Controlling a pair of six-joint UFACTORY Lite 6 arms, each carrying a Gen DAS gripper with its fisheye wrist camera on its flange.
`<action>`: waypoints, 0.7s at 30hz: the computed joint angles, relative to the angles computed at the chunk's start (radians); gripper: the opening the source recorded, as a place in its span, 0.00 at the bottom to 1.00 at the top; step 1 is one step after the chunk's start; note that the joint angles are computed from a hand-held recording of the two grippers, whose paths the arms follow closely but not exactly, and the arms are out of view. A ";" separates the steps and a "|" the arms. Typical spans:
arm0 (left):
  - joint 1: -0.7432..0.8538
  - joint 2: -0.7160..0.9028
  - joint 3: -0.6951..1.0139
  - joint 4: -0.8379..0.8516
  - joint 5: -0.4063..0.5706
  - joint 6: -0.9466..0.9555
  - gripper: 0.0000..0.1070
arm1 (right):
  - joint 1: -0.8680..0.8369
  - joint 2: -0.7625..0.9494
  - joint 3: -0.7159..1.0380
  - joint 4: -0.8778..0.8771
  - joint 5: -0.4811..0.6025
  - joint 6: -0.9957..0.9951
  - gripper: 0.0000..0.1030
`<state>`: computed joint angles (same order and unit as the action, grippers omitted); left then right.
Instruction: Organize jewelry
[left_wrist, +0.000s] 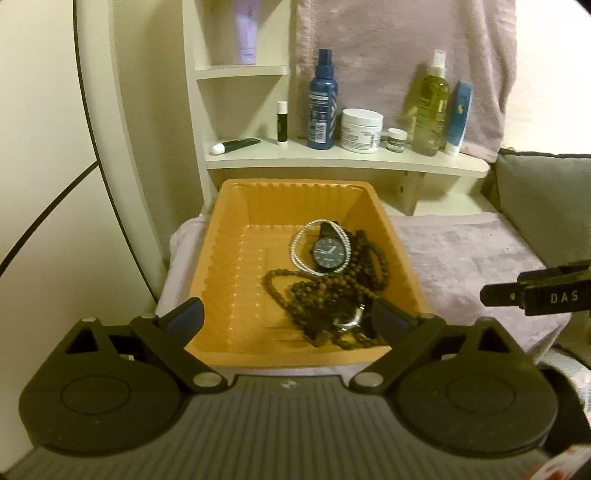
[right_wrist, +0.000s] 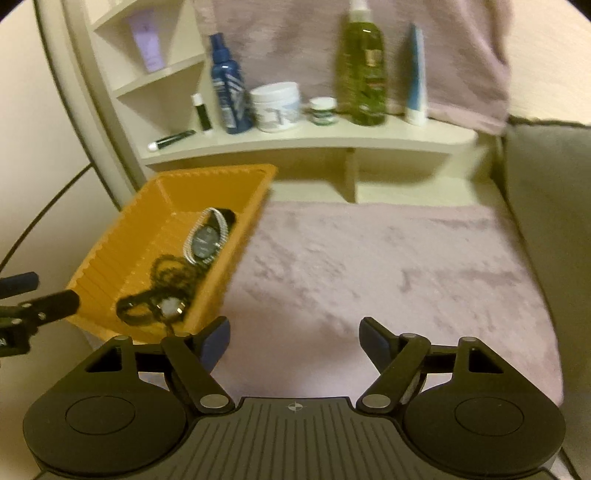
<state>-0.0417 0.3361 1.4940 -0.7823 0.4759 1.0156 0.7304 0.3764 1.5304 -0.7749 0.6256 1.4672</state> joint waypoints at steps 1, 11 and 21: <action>-0.005 -0.015 -0.012 0.014 0.002 -0.021 0.90 | 0.003 -0.028 -0.035 0.002 0.003 0.014 0.75; -0.083 -0.176 -0.171 0.106 0.031 -0.161 0.90 | 0.093 -0.299 -0.343 -0.030 0.048 0.186 0.75; -0.182 -0.318 -0.327 0.272 -0.018 -0.369 0.90 | 0.216 -0.425 -0.437 -0.044 0.164 0.274 0.75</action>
<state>-0.2239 0.0185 1.1667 -0.5099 0.4581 0.6466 0.9467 -0.0483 1.0931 -0.8186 0.7896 1.7417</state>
